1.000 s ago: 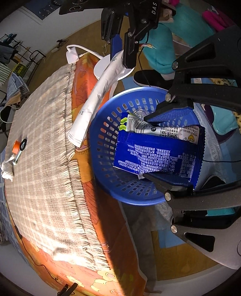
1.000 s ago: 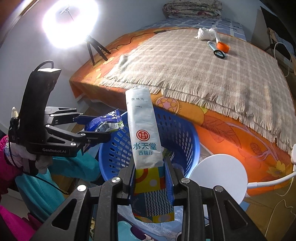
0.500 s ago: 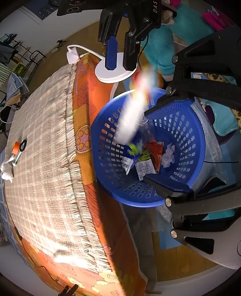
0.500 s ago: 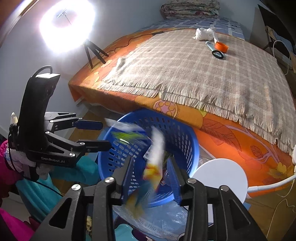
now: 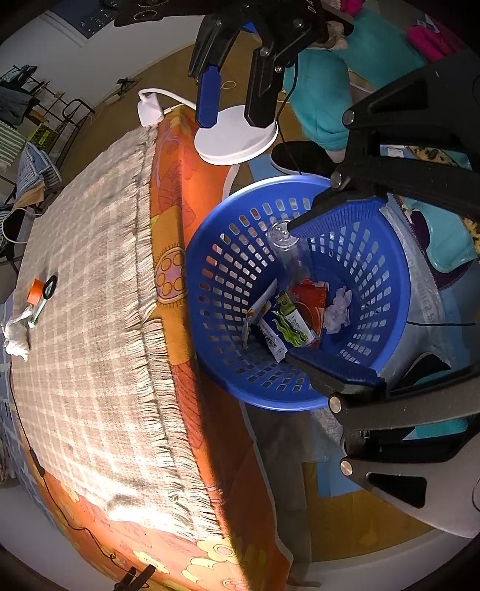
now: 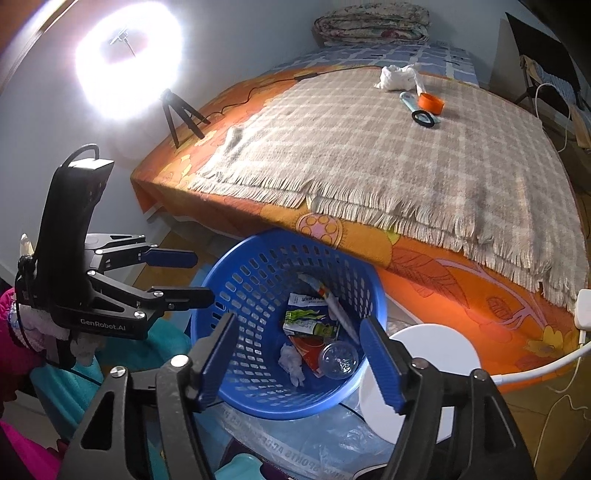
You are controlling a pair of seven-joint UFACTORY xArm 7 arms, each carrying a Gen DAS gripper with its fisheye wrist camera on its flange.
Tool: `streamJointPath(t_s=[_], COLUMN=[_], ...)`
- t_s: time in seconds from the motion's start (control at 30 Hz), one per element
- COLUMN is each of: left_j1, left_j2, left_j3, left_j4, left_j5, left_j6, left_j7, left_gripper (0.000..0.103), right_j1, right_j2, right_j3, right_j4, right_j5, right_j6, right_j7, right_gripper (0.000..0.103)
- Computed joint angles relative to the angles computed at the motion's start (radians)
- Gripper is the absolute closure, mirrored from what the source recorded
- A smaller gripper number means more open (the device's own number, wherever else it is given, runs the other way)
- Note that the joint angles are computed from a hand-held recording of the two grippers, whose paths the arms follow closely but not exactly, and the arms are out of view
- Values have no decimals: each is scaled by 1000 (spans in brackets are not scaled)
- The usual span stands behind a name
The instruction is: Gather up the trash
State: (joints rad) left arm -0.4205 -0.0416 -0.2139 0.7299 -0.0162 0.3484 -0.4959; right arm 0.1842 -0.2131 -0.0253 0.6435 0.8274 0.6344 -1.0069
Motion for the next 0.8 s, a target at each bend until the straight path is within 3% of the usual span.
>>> streamJointPath(t_s=[0.17, 0.37, 0.8], left_j1=[4, 22, 83], left_j2=[-9, -18, 134], left_j3=[3, 14, 61], left_j4=[7, 40, 308], left_j5=[6, 17, 121], left_j6=[7, 22, 103], left_j7=[-6, 4, 92], left_gripper=[40, 40, 40], right_j1=[-8, -30, -127], right_j2=[-1, 11, 197], right_j3=[-5, -22, -3], right_j4=[16, 76, 355], right_j5=[-2, 5, -42], right_j6=[-1, 6, 70], right_j7=[16, 34, 64], right_gripper=[18, 12, 11])
